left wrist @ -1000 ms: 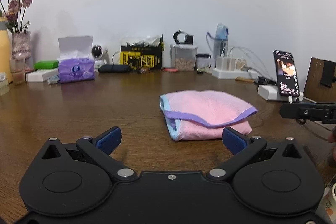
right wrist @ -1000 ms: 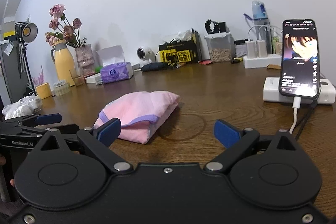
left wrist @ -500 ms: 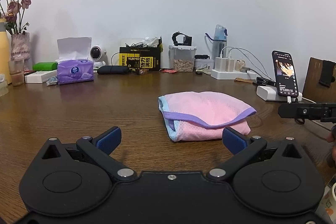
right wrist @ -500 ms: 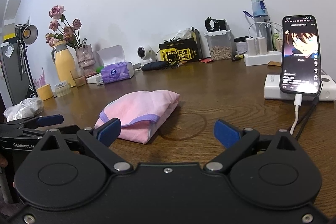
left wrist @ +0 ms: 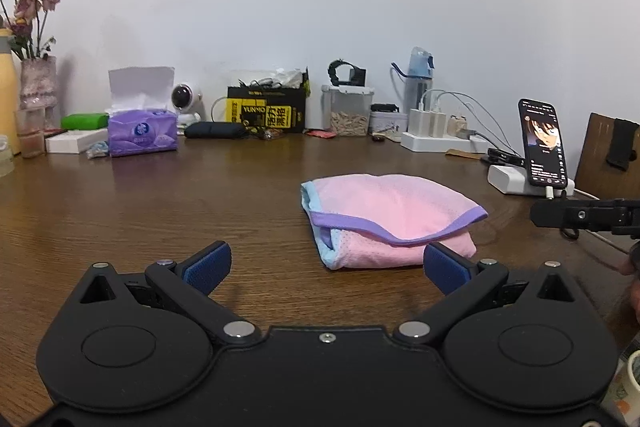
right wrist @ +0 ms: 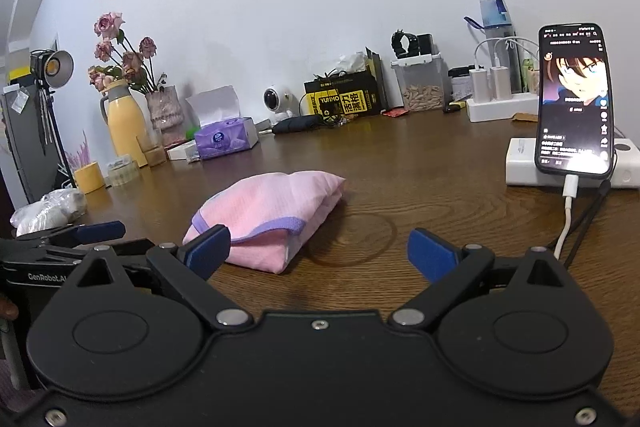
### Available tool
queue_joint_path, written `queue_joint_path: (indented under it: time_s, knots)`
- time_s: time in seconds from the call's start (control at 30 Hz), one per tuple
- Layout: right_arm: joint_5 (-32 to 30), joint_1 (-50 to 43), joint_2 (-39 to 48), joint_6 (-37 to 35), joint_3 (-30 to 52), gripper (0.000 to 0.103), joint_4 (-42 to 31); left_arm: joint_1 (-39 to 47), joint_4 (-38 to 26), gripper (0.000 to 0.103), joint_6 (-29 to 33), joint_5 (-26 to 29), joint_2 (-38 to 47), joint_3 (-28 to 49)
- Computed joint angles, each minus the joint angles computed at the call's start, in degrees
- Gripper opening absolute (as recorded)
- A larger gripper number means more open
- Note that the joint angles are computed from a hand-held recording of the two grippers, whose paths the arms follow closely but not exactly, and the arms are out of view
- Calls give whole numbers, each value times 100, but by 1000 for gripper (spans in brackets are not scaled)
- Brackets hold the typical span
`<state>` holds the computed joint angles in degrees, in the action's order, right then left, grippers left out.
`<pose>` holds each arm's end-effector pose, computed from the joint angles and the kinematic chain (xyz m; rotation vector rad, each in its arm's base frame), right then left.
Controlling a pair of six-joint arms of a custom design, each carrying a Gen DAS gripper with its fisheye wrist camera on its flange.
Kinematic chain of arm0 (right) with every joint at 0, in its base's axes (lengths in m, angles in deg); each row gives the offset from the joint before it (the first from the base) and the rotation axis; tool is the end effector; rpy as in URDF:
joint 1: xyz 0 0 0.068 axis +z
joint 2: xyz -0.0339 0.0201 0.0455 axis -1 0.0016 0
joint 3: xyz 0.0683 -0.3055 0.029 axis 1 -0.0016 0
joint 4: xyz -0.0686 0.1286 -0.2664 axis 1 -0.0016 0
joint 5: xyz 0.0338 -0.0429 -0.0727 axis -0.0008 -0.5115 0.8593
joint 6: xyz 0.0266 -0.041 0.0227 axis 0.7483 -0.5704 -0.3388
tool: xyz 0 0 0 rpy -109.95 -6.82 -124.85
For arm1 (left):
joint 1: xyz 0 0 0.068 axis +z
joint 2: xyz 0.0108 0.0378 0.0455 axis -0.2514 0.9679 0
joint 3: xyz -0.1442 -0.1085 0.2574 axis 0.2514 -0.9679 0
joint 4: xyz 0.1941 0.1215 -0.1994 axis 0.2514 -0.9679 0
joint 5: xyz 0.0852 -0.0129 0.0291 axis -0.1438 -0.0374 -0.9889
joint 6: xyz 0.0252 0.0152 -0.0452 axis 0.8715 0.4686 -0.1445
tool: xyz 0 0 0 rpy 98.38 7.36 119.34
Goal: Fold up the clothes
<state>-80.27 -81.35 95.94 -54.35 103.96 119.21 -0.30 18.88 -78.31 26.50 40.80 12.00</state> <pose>0.3350 0.0694 0.1294 -0.4385 1.9064 0.6887 0.2543 0.0564 0.1030 -0.0441 1.8840 -0.0168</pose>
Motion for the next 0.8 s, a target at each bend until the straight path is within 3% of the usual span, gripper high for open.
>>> queue_joint_path:
  time_s: [0.17,0.27,0.33,0.43,0.5,0.6,0.8]
  knots:
    - [318,61,2,169,-254,98,573,62,41,103,-212,44,26,0]
    - [388,64,31,248,-329,98,798,104,-286,103,-265,150,-77,97]
    - [387,66,19,226,-289,98,696,129,-789,103,-303,214,-222,249]
    - [381,94,-45,101,-63,98,89,204,-1062,103,-367,396,-257,355]
    - [309,103,-57,1,73,98,-242,237,-794,103,-412,465,-171,275]
    - [215,61,12,118,9,98,28,246,-585,103,-397,517,-103,216]
    - [161,8,57,287,-69,98,270,249,-1010,103,-350,629,-210,344]
